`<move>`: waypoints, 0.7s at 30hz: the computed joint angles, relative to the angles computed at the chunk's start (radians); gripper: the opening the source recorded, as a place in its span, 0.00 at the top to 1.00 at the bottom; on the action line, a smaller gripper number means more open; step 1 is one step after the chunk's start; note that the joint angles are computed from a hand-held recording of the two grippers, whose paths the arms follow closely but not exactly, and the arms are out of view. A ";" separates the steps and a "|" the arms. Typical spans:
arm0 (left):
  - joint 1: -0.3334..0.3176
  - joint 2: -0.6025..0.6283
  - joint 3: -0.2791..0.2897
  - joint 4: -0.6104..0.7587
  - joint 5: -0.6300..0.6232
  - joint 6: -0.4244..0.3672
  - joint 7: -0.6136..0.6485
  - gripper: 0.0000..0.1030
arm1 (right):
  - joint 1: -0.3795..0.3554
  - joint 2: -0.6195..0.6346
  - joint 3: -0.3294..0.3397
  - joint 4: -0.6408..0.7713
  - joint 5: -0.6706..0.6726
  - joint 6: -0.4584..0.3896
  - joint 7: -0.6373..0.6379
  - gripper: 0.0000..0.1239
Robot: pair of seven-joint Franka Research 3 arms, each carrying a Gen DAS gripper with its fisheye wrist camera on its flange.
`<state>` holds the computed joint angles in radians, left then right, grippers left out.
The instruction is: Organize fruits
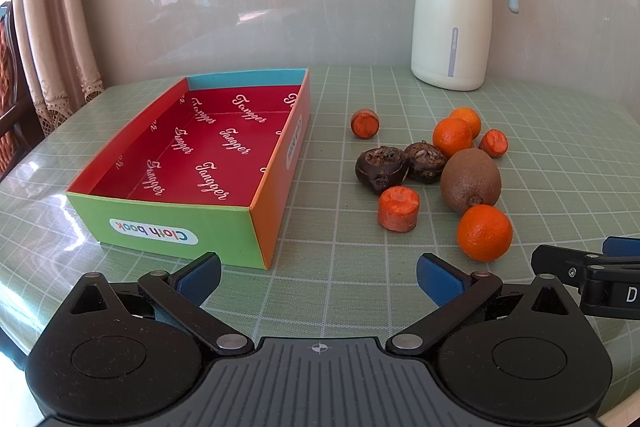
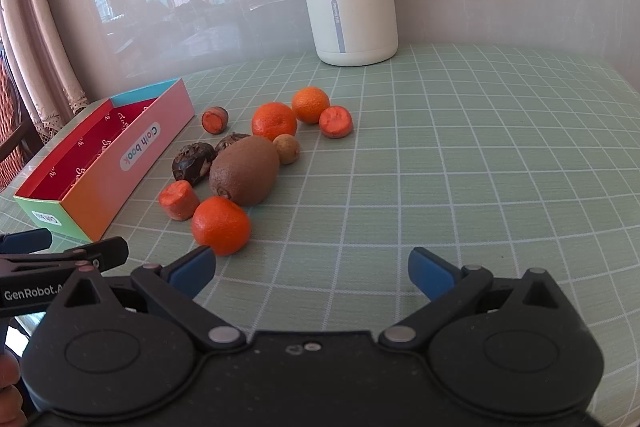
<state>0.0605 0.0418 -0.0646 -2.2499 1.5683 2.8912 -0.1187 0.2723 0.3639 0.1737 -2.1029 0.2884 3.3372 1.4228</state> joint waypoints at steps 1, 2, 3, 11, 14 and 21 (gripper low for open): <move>0.000 0.000 0.000 0.000 0.000 0.000 0.000 0.00 | -0.003 0.000 0.003 0.000 -0.001 0.000 0.000 0.17; 0.000 0.000 0.000 0.000 0.000 0.001 0.000 0.00 | -0.008 0.000 0.007 0.000 -0.003 -0.001 0.001 0.17; 0.000 0.000 0.000 0.000 0.000 0.001 0.000 0.00 | -0.009 0.000 0.009 0.000 -0.004 -0.001 0.001 0.17; 0.000 0.000 0.000 0.000 0.002 0.000 -0.002 0.00 | -0.016 0.001 0.015 0.003 -0.009 -0.003 0.003 0.17; 0.000 0.000 0.000 0.000 0.002 0.000 -0.002 0.00 | -0.017 0.001 0.015 0.003 -0.008 -0.004 0.004 0.17; 0.000 0.000 0.001 0.000 0.003 0.001 -0.003 0.00 | -0.014 0.000 0.012 0.003 -0.007 -0.005 0.006 0.17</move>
